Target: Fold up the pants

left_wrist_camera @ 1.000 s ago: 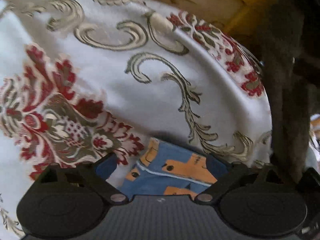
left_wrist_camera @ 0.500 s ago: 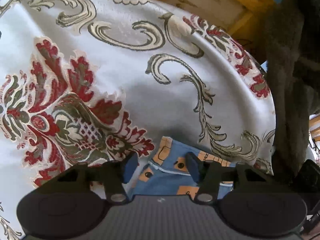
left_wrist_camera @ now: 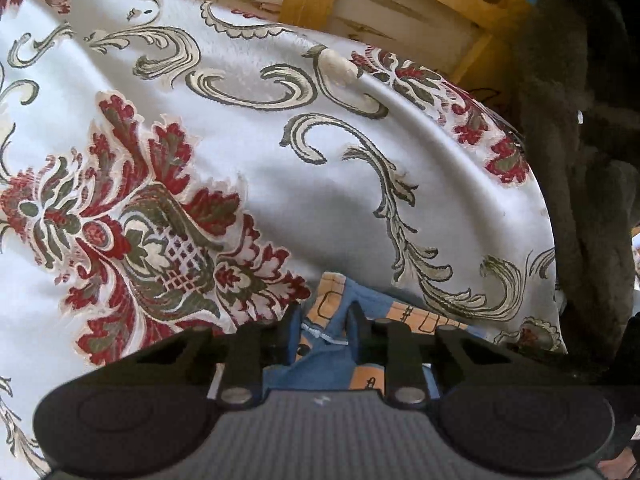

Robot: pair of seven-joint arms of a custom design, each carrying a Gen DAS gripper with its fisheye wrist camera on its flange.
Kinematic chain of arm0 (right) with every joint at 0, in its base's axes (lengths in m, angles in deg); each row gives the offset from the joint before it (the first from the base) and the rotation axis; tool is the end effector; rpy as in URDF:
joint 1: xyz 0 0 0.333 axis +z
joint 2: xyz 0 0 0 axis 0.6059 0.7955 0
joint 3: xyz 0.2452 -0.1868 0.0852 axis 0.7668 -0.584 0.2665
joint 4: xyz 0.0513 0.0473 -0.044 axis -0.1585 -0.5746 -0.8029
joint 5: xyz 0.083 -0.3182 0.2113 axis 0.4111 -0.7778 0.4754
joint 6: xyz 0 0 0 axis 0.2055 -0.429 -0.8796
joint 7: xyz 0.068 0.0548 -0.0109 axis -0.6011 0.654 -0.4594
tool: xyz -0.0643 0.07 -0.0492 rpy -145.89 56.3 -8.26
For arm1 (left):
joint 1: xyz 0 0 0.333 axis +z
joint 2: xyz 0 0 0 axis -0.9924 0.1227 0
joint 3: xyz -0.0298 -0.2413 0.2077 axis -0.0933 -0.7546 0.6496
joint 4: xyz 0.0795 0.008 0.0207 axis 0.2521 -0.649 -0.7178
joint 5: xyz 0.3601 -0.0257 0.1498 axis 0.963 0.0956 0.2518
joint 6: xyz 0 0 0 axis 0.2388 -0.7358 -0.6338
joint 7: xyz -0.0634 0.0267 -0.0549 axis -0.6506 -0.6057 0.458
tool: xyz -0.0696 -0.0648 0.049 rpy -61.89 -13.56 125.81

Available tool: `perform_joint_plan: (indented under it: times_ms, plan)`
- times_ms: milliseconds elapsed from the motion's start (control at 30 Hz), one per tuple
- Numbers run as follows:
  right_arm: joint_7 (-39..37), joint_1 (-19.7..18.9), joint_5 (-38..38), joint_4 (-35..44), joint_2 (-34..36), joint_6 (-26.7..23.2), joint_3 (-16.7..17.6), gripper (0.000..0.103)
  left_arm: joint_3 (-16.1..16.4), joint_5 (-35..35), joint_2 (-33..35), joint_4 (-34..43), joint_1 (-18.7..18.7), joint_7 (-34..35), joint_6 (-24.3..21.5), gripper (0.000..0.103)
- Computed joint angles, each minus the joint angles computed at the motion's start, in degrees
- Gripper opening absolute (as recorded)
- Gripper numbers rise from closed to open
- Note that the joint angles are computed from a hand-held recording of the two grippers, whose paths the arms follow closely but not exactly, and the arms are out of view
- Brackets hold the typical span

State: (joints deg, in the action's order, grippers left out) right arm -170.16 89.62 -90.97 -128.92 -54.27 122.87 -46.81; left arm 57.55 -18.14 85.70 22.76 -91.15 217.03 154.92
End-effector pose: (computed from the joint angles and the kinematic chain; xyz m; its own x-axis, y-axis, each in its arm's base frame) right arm 0.3667 0.5282 0.3786 -0.6138 -0.5175 -0.5962 -0.0832 0.7934 -0.6030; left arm 0.6808 -0.2583 0.4436 -0.9578 -0.0759 0.2772 -0.2019 0.8642 -0.4609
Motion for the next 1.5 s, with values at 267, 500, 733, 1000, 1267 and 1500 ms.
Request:
perform_joint_plan:
  times_ms: [267,500,733,1000,1267,1500]
  plan:
    - [-0.6,-0.5,1.0,-0.3,-0.4,0.0,0.2,0.012,0.3,-0.2,-1.5,-3.8,0.3,1.1,4.3,0.023]
    - [-5.5,0.9,1.6,2.6,0.8,-3.6,0.2,0.011,-0.5,-6.6,-8.9,-13.9,3.3,3.2,7.5,0.019]
    - [-15.9,4.2,-1.6,8.3,3.7,-10.3,-0.6,0.011,0.4,-12.2,-13.6,-17.7,5.8,6.1,6.1,0.018]
    - [-23.0,6.3,-3.3,11.7,5.8,-12.7,-2.0,0.011,0.9,-14.4,-13.7,-17.1,6.4,6.3,5.0,0.018]
    - [-18.8,5.0,1.3,9.9,4.5,-9.4,-1.7,0.011,1.0,-8.7,-9.4,-12.9,3.8,4.0,3.8,0.020]
    - [-11.6,1.7,5.9,4.3,1.4,-3.4,-0.5,0.026,0.3,-1.4,-5.0,-7.8,-0.2,3.6,2.9,0.029]
